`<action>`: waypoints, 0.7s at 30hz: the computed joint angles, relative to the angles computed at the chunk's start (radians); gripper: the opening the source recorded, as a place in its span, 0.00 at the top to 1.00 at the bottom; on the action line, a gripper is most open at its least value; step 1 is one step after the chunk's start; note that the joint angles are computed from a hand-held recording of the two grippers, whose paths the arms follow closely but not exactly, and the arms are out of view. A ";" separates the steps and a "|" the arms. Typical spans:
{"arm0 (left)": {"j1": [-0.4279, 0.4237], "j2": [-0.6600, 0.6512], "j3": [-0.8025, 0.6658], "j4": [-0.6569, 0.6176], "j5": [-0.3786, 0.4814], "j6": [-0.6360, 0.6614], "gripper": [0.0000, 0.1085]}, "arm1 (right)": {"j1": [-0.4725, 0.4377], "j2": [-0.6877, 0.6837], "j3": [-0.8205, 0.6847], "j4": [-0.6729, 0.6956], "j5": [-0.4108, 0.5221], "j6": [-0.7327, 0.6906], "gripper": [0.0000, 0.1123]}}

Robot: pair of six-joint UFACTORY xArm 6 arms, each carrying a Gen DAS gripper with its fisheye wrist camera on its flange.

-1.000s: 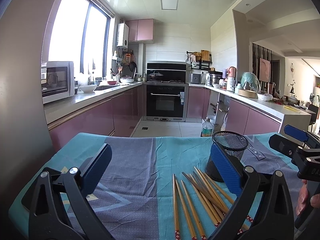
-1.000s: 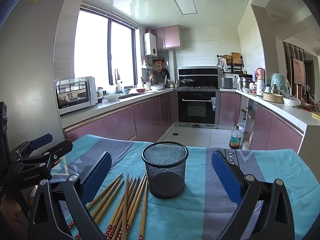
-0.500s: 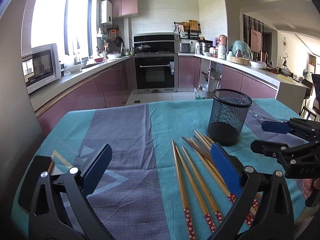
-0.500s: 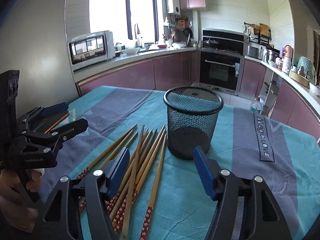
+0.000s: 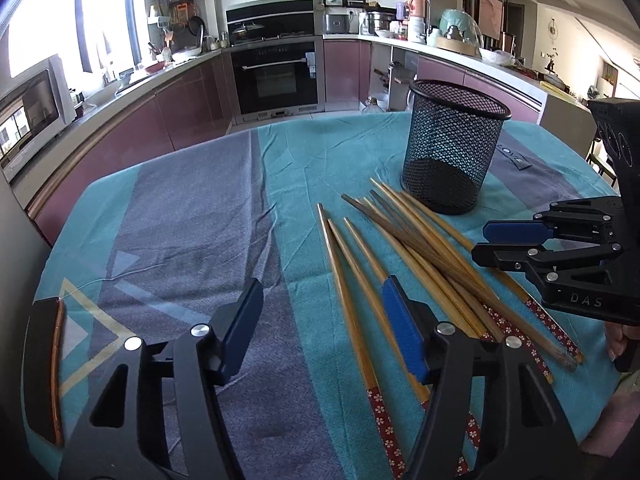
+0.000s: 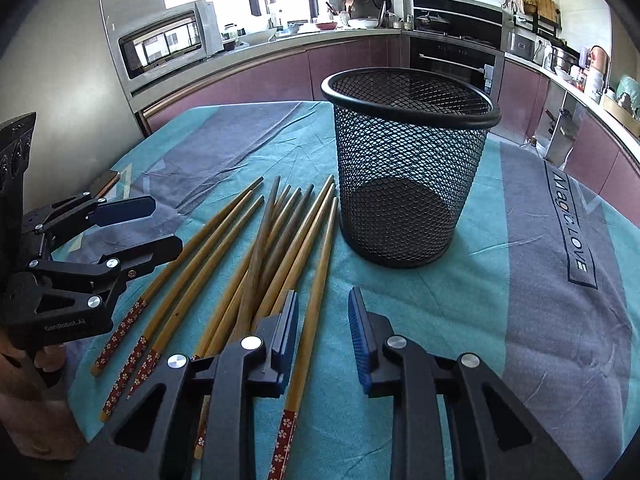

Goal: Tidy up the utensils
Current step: 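Lower the left gripper onto a wooden chopstick while the right gripper closes on another, then lift the held chopsticks upright with both grippers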

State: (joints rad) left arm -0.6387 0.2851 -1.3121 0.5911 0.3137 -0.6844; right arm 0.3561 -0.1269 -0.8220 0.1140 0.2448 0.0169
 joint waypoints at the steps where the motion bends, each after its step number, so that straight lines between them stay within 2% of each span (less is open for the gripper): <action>1: -0.001 0.016 -0.016 -0.056 0.011 0.050 0.52 | -0.001 0.008 -0.008 -0.010 0.006 0.006 0.79; 2: -0.002 0.030 -0.031 -0.116 0.021 0.101 0.55 | -0.003 0.014 -0.014 -0.013 0.014 0.009 0.80; 4: -0.003 0.060 -0.060 -0.247 0.040 0.207 0.70 | -0.004 0.024 -0.025 -0.024 0.017 0.014 0.80; 6: -0.001 0.079 -0.076 -0.339 0.039 0.276 0.72 | -0.009 0.032 -0.035 -0.013 0.024 -0.003 0.80; 13: -0.006 0.134 -0.152 -0.339 0.078 0.308 0.74 | -0.011 0.065 -0.075 -0.058 0.039 0.021 0.80; 15: -0.003 0.147 -0.173 -0.349 0.088 0.317 0.75 | -0.012 0.071 -0.082 -0.038 0.041 0.011 0.83; 17: -0.002 0.162 -0.199 -0.348 0.100 0.309 0.81 | -0.015 0.070 -0.083 0.013 0.045 -0.030 0.93; 18: -0.001 0.170 -0.210 -0.353 0.104 0.304 0.88 | -0.015 0.069 -0.083 0.055 0.047 -0.058 0.94; 21: 0.002 0.186 -0.239 -0.388 0.113 0.299 0.91 | -0.018 0.065 -0.078 0.104 0.043 -0.088 0.95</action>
State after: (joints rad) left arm -0.6371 0.4710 -1.5514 0.2034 0.4269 -0.3850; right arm 0.3380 -0.0620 -0.9004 0.2184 0.2882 -0.0707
